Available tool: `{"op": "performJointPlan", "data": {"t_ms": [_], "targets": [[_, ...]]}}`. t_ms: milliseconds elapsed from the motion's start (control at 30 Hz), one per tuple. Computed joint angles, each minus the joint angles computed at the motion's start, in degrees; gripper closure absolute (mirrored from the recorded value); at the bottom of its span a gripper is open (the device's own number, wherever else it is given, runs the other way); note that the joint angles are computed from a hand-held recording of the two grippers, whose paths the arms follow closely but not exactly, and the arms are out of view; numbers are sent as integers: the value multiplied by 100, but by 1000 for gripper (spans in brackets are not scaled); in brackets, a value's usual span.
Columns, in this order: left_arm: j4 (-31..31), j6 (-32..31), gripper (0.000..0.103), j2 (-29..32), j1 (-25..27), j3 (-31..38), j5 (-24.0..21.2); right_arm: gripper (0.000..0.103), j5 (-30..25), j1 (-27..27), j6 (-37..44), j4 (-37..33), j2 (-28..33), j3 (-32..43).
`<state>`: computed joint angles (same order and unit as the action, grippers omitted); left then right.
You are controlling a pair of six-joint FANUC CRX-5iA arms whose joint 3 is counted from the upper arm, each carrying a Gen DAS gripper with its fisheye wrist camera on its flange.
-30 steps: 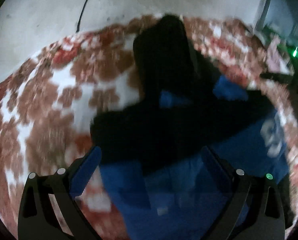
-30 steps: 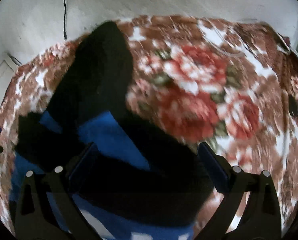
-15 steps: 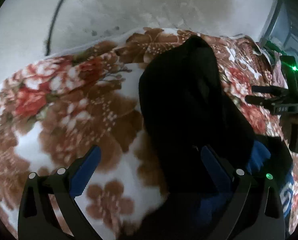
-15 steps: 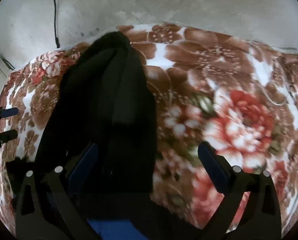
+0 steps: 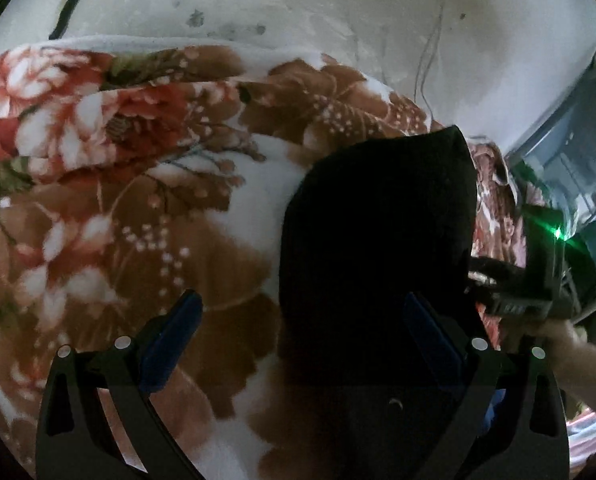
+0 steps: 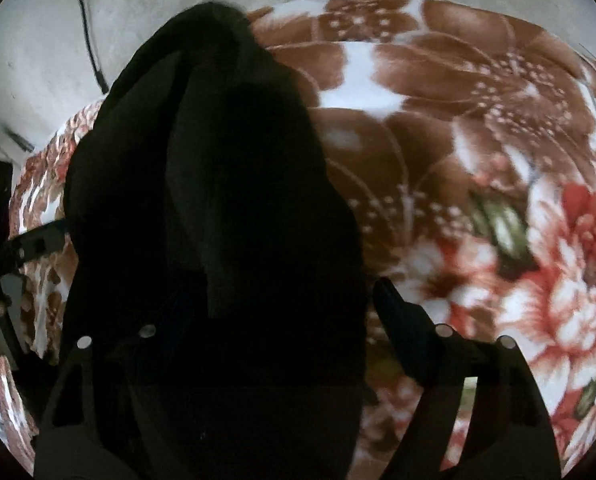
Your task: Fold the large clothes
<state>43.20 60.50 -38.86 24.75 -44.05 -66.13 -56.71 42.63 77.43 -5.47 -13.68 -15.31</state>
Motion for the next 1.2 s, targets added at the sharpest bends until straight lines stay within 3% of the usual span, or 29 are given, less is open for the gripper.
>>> {"op": "performJointPlan", "data": {"t_ms": [67,200,300,367,400,433,467,533,667,867,1033,1200], "targets": [[-72,-53,6,118,-156,40,77,24,121,84,-41,99,34,-73],[-227,-182,28,384,-532,165,70,28,228,-8,41,-91,67,-89],[-295,-85,35,526,-699,194,96,38,240,-90,250,-253,-13,-124],[-375,-94,43,592,-793,216,155,48,279,-151,454,-314,-85,-195],[-353,-148,52,629,-841,215,193,50,339,-181,513,-350,-123,-242],[-405,-177,68,644,-895,247,214,63,387,-218,582,-424,-170,-286],[-456,-192,76,665,-956,292,211,80,463,-229,647,-497,-249,-356],[-583,-267,92,679,-1074,386,243,90,682,-5,485,-243,-524,-654],[-734,9,95,649,-1332,597,313,92,753,433,55,446,-873,-950],[-730,263,95,613,-1622,1132,209,92,488,184,282,273,-1009,-624],[-678,398,95,440,-1703,1428,-65,92,144,253,416,345,-1463,-481],[-652,482,95,172,-1678,1639,-366,93,-71,662,22,743,-1960,-546]]}}
